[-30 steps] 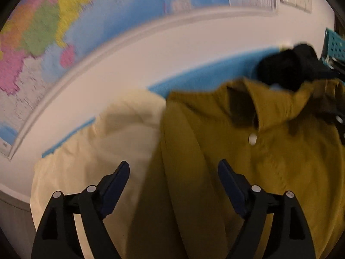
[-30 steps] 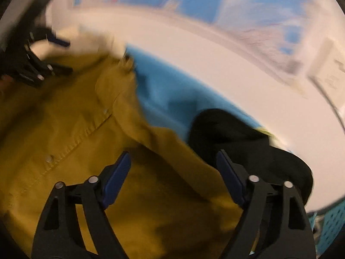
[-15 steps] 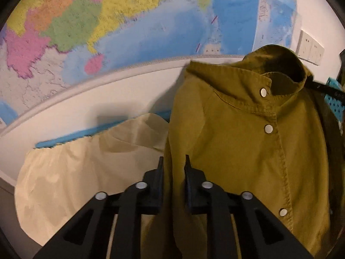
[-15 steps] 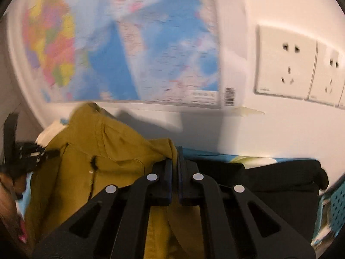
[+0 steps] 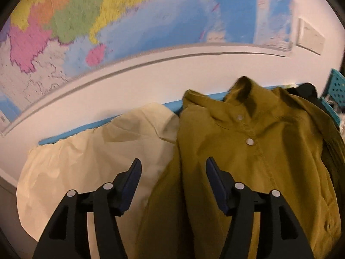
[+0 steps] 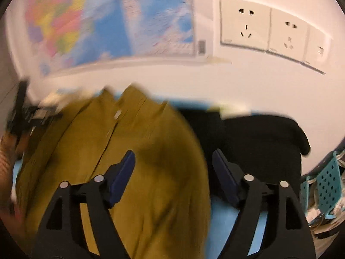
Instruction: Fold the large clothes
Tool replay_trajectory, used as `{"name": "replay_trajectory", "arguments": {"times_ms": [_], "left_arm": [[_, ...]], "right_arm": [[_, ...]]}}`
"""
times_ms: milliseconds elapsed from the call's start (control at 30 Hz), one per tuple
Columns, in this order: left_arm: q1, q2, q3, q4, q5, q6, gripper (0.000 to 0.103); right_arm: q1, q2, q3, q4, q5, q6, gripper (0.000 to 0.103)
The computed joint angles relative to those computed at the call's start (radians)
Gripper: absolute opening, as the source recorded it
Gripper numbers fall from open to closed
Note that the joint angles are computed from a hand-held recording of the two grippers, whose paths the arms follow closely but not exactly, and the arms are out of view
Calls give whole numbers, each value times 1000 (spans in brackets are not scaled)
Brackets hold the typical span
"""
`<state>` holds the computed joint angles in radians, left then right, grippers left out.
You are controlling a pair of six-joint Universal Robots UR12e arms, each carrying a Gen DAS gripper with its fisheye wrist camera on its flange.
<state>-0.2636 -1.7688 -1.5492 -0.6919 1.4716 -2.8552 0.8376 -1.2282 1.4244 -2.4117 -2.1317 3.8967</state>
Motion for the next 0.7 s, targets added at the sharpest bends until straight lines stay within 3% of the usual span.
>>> {"name": "replay_trajectory", "arguments": {"times_ms": [167,233,267,300,367,567,633,700], "left_arm": [[-7,57,-65,24,-38,42,61],[-12,64,-81,32,-53,54,63],[-16,66,-88,39,-53,57,64],[-19,69,-93,38,-52,61,64],[-26,70,-97,34,-48,66,64],[-22,118,-146,67,-55,99,64],[-16,139,-167,72,-55,101,64],[-3,168,-200,63,-67,107,66]], "right_arm": [[89,-10,49,84,63,73,86],[106,10,31,177,63,100,78],[112,21,14,241,45,115,58],[111,21,18,263,43,130,27],[106,-16,61,206,46,192,6],[115,-154,185,12,-245,325,5],[95,-187,224,-13,-254,350,6],[65,-204,252,61,-227,432,10]]}}
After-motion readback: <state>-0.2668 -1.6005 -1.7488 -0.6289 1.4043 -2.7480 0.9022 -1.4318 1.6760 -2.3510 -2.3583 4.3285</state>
